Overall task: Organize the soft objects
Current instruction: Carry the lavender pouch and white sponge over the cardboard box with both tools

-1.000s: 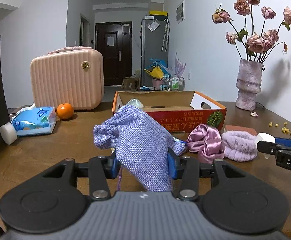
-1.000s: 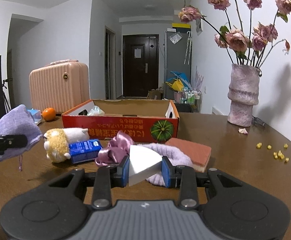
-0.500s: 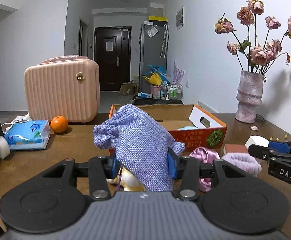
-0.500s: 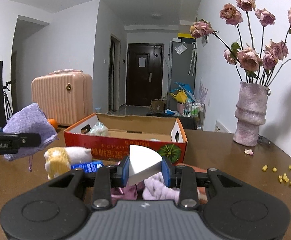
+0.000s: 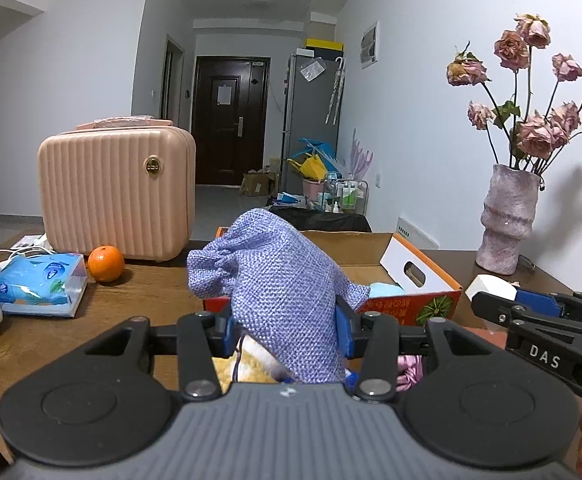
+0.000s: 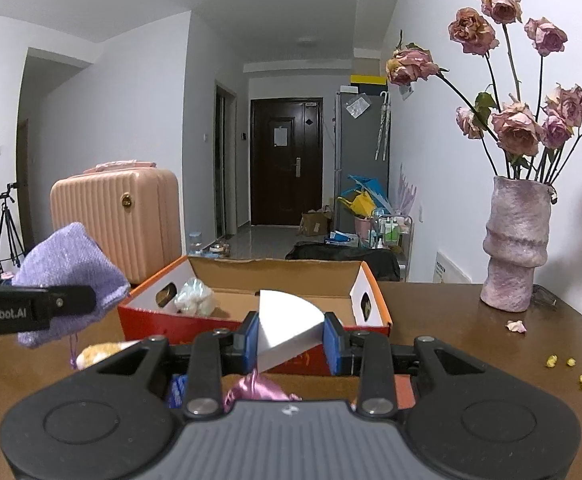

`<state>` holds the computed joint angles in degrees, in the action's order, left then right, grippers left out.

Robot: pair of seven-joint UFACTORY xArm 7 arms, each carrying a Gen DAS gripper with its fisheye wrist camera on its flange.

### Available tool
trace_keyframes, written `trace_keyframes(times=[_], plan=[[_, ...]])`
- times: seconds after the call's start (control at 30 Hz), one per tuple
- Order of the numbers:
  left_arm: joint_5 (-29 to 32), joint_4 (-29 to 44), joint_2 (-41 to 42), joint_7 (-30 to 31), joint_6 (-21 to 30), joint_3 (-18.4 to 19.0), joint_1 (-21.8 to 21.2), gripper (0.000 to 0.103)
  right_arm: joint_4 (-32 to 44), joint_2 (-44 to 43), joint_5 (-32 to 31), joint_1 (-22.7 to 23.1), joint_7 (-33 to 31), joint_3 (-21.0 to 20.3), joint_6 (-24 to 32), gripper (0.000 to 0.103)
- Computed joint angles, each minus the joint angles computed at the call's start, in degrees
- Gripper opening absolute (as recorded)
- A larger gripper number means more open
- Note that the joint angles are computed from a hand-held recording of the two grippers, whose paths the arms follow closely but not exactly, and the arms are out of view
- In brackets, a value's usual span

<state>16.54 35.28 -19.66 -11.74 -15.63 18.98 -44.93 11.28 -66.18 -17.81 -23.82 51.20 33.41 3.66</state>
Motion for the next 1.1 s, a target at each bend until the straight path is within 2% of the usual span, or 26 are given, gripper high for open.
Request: trace_keyframes(times=[0.17,0.33,0.47,0.73,0.9,1.1], plan=[[0.05,3.46,3.5,-1.61,-0.19,0.63,-0.65,0.046,2.34,4.15,0.06,-5.34,-0.15,1.85,-4.38,0.032],[2.12,7.0,6.99,-5.83,-0.8,0.6,-0.05,0.046,4.8,8.66,1.49,-10.4,-1.64,4.05,-8.18,0.032],[3.34,9.87,9.96,-8.61,-1.46,-1.79,2.42,0.046,6.58,12.31,3.06,-13.82,-3.28,5.84,-10.4,0.033],[10.11,16.5,15.79,-17.37,-0.78,-2.92,4.29,0.046,10.52,18.58,6.82,-21.12,-6.74,10.72,-14.39,0.032],[13.57,20.48,19.15,-21.59,-0.29,-5.32,7.31,0.046,13.4,22.07,9.42,-26.05,-9.15,13.93,-16.05,0.033],[8.95,24.61,23.12,-18.72,0.24,-9.06,10.25,0.046,16.99,25.16,11.5,-32.33,-11.23,18.31,-16.59,0.033]])
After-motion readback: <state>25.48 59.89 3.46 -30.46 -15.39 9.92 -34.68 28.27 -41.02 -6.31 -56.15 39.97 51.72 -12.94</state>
